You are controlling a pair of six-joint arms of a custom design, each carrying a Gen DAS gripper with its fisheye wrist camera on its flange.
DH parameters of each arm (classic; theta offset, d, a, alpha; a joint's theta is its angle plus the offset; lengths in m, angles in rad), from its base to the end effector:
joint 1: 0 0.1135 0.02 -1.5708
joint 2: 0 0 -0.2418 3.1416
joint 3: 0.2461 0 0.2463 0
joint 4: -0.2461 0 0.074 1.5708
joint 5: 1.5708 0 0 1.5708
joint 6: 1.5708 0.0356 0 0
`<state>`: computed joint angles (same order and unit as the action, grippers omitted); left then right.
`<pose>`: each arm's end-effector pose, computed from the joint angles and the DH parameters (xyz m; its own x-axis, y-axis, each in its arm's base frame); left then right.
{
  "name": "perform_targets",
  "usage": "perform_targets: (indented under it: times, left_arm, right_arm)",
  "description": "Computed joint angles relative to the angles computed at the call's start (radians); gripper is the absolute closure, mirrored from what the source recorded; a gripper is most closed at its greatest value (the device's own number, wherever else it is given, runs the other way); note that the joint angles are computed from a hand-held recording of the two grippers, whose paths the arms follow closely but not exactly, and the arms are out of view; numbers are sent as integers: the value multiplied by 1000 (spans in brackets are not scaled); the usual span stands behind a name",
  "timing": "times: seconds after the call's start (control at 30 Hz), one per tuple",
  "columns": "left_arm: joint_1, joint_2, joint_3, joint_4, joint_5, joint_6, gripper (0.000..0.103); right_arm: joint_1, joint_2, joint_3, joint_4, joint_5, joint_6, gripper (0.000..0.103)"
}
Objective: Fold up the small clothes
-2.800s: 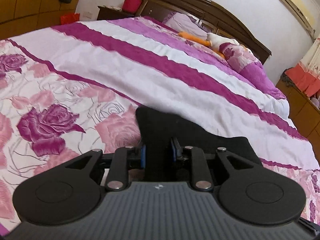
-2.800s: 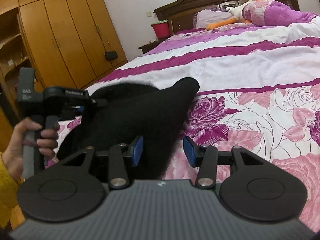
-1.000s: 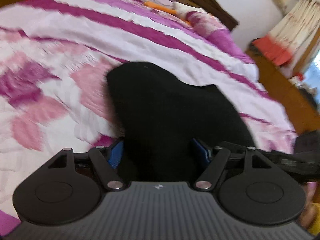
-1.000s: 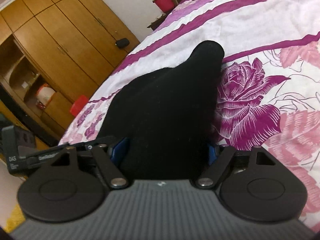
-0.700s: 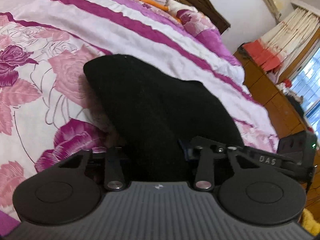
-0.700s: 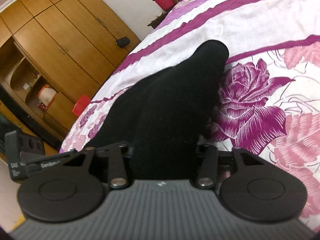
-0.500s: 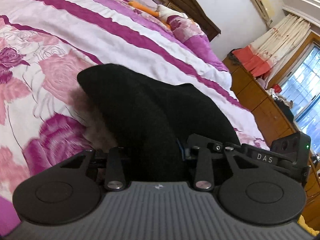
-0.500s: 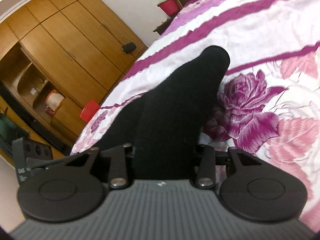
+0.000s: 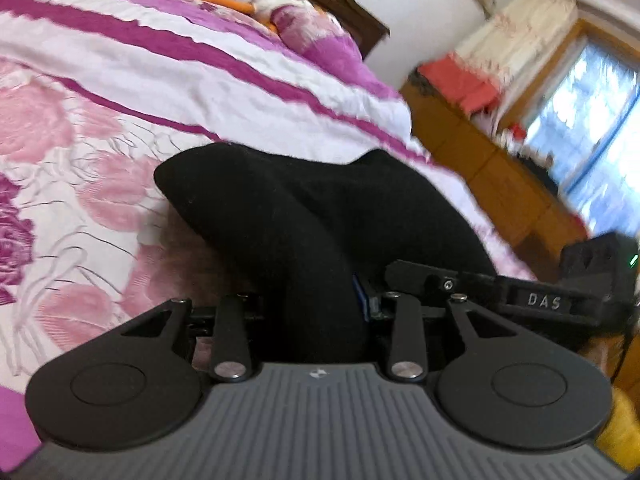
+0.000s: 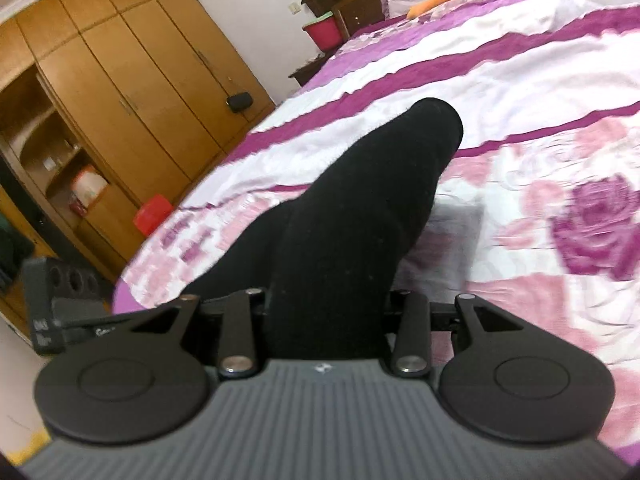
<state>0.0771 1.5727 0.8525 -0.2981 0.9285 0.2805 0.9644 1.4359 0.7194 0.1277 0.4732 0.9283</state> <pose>0.2910 -0.0061 0.1617 -0.7123 0.1113 -0.6930 0.5932 0.6232 -0.5097 0.1814 0.2331 0.1828 -0.6023 0.3820 -0.7009 -0.0554 0.8559 0.5141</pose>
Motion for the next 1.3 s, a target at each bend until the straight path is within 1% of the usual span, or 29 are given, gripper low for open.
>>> perform_targets:
  times: [0.07, 0.13, 0.17, 0.23, 0.3, 0.33, 0.47, 0.57, 0.6, 0.67, 0.7, 0.73, 0.83, 0.87, 0.93, 1.03, 1.07, 1.23, 1.27, 1.3]
  left_arm:
    - [-73, -34, -56, 50, -130, 7, 62]
    - [-114, -62, -111, 109, -202, 14, 59]
    - [-122, -77, -135, 136, -222, 11, 56]
    - [-134, -115, -167, 165, -261, -11, 44]
    - [-146, -148, -183, 187, -317, -27, 39]
    - [-152, -174, -192, 184, -335, -16, 39]
    - [-142, -258, -208, 149, -381, 37, 39]
    - [-98, -368, -249, 103, -386, 61, 39]
    - [-91, -394, -266, 108, -398, 66, 39]
    - [-93, -427, -299, 129, -463, 76, 39]
    - [-105, -421, -309, 151, -501, 74, 39]
    - [-120, -402, -313, 174, -533, 62, 37]
    - [-142, -320, -316, 253, -572, 22, 37]
    - [-138, -306, -315, 259, -572, 10, 37]
    - [-131, -300, -301, 246, -565, -18, 37]
    - [-110, -359, -303, 195, -545, -28, 37]
    - [-101, -398, -306, 156, -534, -27, 37]
    - [-53, -555, -307, -27, -480, -33, 37]
    - [-48, -591, -311, -66, -474, -36, 36]
    - [-44, -617, -315, -95, -469, -39, 34]
  right_arm:
    - [-3, 13, 0, -59, 3, -24, 60]
    - [-4, 62, 5, -83, -1, -32, 55]
    - [0, 79, -20, -43, 7, -22, 54]
    - [5, 75, -98, 79, 18, 24, 52]
    - [14, 64, -130, 122, 33, 55, 50]
    - [22, 61, -128, 116, 49, 55, 49]
    - [86, 1, -116, 3, 146, 112, 48]
    - [181, -52, -101, -132, 289, 197, 48]
    - [208, -65, -99, -168, 330, 211, 48]
    - [258, -64, -72, -253, 392, 232, 49]
    - [269, -44, -44, -307, 400, 242, 49]
    - [266, -17, -21, -334, 392, 240, 49]
    - [237, 68, 20, -322, 345, 223, 49]
    - [228, 96, 26, -305, 336, 223, 49]
    - [228, 132, 38, -286, 348, 238, 49]
    - [247, 143, 72, -340, 383, 296, 48]
    - [263, 142, 88, -377, 403, 322, 48]
    - [370, 155, 211, -665, 527, 498, 48]
    - [395, 159, 236, -720, 549, 541, 47]
    - [420, 165, 263, -778, 568, 587, 42]
